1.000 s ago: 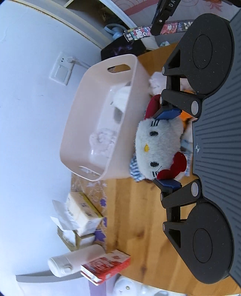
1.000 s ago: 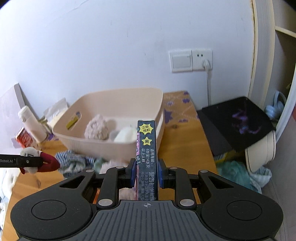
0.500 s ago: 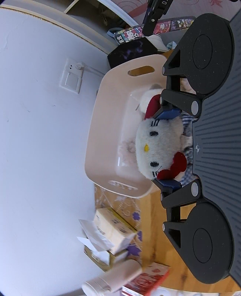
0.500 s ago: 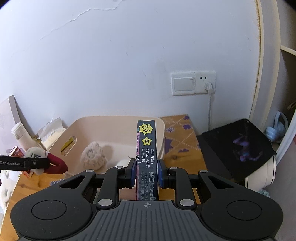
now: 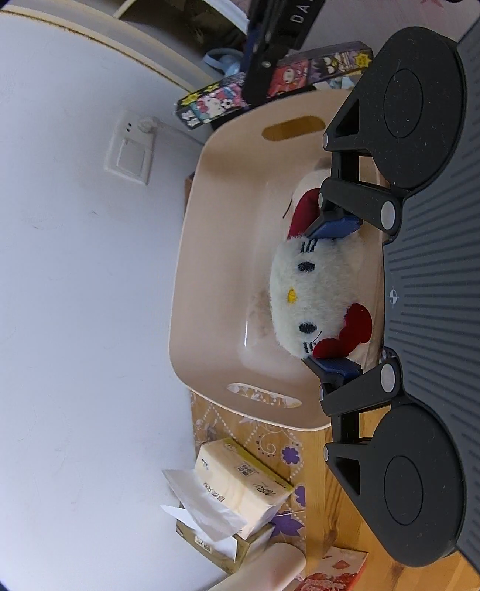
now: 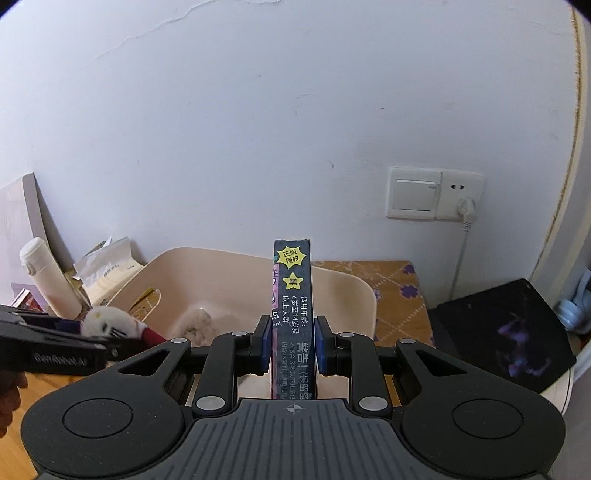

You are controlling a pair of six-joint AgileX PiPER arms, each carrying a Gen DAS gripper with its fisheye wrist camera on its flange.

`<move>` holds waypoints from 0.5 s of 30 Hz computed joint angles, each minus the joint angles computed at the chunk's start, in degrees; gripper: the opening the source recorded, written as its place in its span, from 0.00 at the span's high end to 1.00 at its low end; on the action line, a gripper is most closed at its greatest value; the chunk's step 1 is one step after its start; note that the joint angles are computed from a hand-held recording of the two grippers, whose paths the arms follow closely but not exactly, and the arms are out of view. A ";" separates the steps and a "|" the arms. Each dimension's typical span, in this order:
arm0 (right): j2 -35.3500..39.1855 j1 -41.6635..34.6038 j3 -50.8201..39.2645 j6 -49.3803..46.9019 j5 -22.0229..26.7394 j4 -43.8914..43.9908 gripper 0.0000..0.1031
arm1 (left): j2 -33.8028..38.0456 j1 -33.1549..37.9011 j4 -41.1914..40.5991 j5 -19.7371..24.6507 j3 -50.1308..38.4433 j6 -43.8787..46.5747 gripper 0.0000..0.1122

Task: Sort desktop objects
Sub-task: 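Lower the plush and carton into the basket and open both tools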

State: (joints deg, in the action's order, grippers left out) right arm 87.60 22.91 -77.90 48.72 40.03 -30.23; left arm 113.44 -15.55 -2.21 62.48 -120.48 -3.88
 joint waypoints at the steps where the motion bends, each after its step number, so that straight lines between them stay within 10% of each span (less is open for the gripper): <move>1: 0.63 -0.16 -0.51 -0.47 -0.12 0.07 0.78 | 0.53 -0.10 0.38 0.04 -0.38 -0.48 0.44; 15: 8.79 -0.38 -5.97 -3.79 1.88 1.92 0.78 | 5.63 -0.63 0.76 4.40 -4.75 1.93 0.44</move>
